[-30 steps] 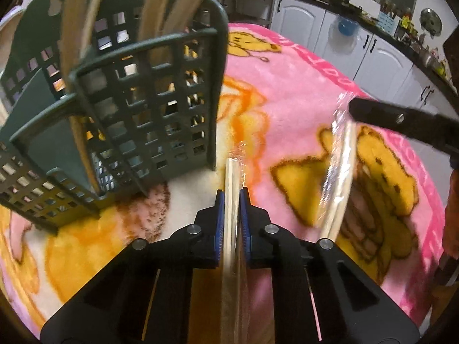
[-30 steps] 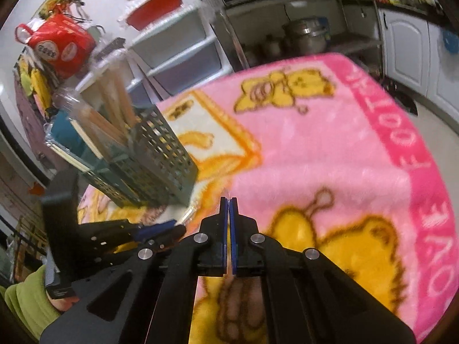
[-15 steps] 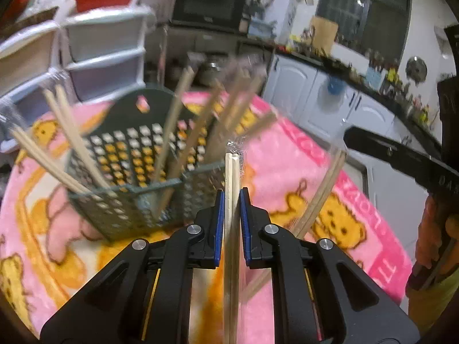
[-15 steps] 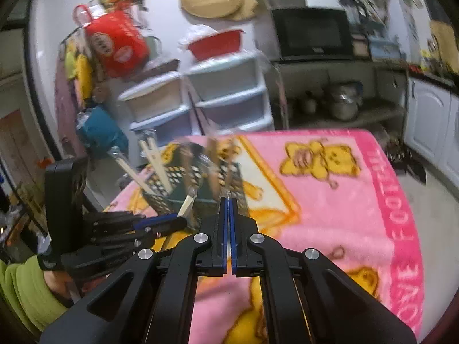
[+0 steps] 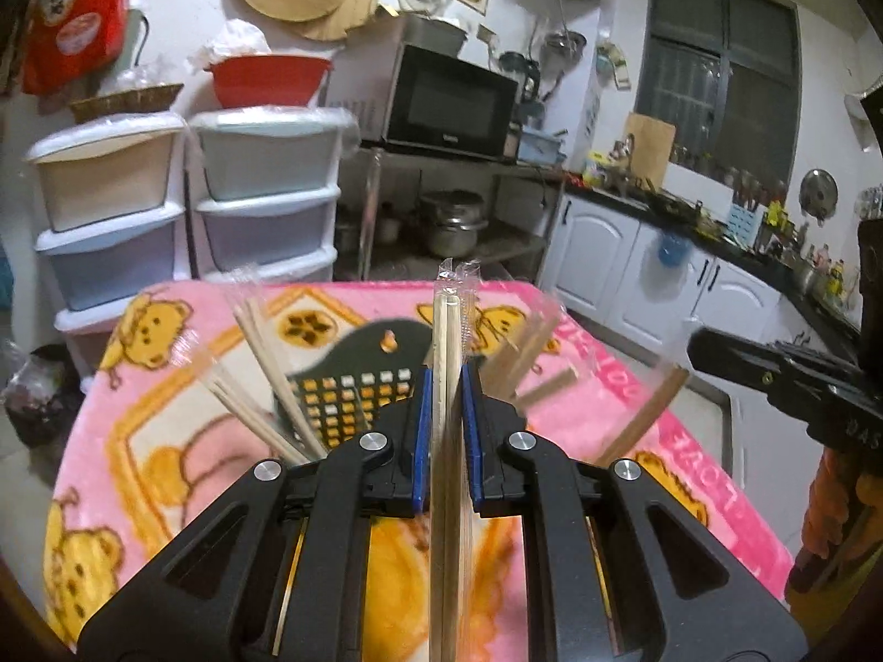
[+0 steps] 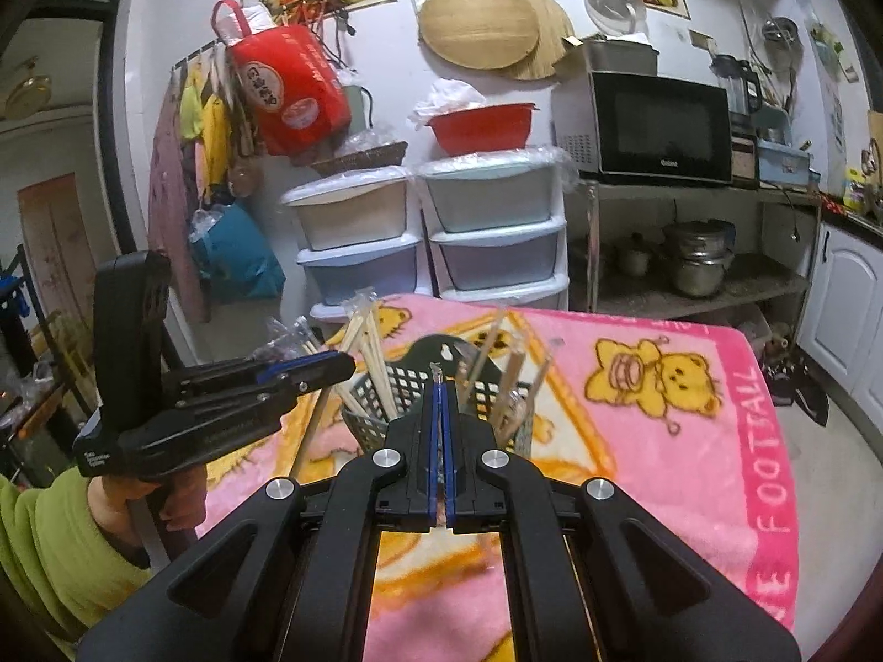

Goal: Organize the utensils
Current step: 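Lift the left tool's chopstick above the caddy while the right tool raises its own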

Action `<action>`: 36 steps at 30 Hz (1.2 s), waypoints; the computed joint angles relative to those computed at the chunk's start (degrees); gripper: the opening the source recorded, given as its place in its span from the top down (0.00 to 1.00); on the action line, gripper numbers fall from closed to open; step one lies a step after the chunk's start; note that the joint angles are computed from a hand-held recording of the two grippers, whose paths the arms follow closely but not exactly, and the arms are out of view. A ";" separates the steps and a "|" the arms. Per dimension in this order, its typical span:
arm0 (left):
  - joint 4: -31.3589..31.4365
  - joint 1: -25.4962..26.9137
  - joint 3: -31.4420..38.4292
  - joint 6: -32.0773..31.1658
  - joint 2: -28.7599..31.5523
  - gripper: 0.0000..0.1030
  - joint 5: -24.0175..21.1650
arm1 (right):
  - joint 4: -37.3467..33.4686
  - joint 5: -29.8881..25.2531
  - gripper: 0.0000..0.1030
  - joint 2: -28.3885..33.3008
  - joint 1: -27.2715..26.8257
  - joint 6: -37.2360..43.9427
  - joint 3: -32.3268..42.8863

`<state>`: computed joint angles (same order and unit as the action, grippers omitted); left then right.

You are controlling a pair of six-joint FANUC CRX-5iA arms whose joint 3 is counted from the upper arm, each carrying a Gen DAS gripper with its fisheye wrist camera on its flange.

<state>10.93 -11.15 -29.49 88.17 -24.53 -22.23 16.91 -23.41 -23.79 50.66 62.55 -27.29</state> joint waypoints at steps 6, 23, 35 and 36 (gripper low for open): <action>-2.81 0.91 1.59 3.34 -0.71 0.93 0.04 | 1.73 0.70 0.99 0.17 1.42 -0.37 0.98; -10.26 2.55 6.10 13.71 -2.24 0.93 2.63 | 9.80 5.32 0.99 1.48 2.89 -4.17 4.31; -21.98 0.92 10.91 26.20 -2.00 0.93 2.75 | 14.76 7.31 0.99 3.10 3.30 -7.59 6.49; -24.93 0.25 11.95 29.10 -1.78 0.93 2.32 | 14.87 7.36 0.99 3.26 3.24 -7.76 6.75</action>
<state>-14.00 -10.90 -17.54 117.27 -26.31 -19.91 31.78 -16.05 -20.53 53.90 54.79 -20.54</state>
